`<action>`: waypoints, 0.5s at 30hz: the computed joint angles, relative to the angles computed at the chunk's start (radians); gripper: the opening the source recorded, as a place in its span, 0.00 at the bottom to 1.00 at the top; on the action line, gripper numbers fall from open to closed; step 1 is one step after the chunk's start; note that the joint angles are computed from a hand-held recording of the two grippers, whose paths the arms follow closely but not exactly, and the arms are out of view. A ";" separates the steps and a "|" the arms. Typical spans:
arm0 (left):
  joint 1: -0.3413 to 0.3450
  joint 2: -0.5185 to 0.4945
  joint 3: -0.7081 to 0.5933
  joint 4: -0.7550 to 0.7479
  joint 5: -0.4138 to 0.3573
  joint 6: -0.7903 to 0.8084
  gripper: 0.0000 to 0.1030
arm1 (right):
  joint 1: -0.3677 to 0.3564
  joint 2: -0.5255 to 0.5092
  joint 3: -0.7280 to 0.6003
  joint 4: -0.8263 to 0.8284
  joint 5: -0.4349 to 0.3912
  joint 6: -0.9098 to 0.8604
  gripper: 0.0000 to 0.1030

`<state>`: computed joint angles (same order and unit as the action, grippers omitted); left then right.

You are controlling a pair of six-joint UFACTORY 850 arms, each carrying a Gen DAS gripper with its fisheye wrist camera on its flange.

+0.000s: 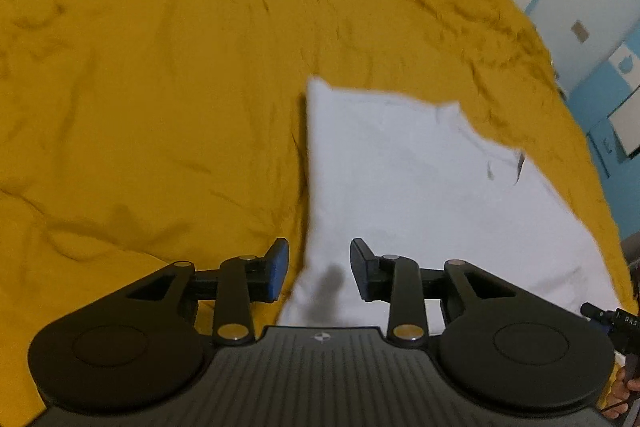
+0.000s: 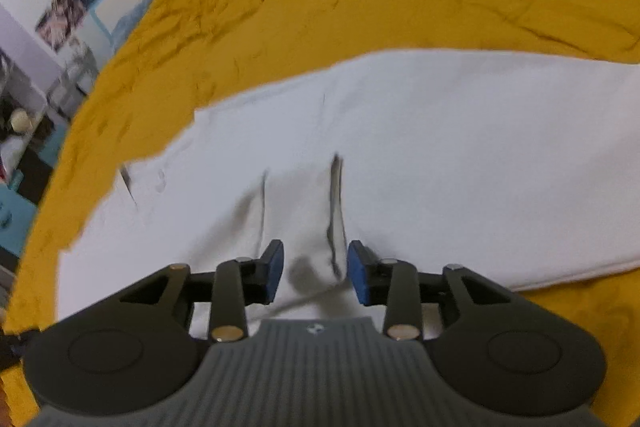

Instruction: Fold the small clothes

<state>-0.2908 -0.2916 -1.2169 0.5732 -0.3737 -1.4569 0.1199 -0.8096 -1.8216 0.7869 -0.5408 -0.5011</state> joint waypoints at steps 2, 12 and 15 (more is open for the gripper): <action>-0.010 -0.032 -0.016 0.008 -0.007 -0.002 0.20 | 0.016 0.008 0.022 -0.050 0.052 0.011 0.02; -0.032 -0.069 -0.039 0.060 -0.103 -0.049 0.07 | 0.011 0.019 0.060 -0.054 0.084 -0.074 0.00; -0.036 -0.062 -0.047 0.032 -0.136 0.002 0.08 | 0.004 0.028 0.077 -0.002 0.089 -0.082 0.00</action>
<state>-0.3265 -0.3537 -1.2638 0.6050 -0.5099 -1.4553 0.1241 -0.7821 -1.7442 0.7849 -0.4519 -0.5836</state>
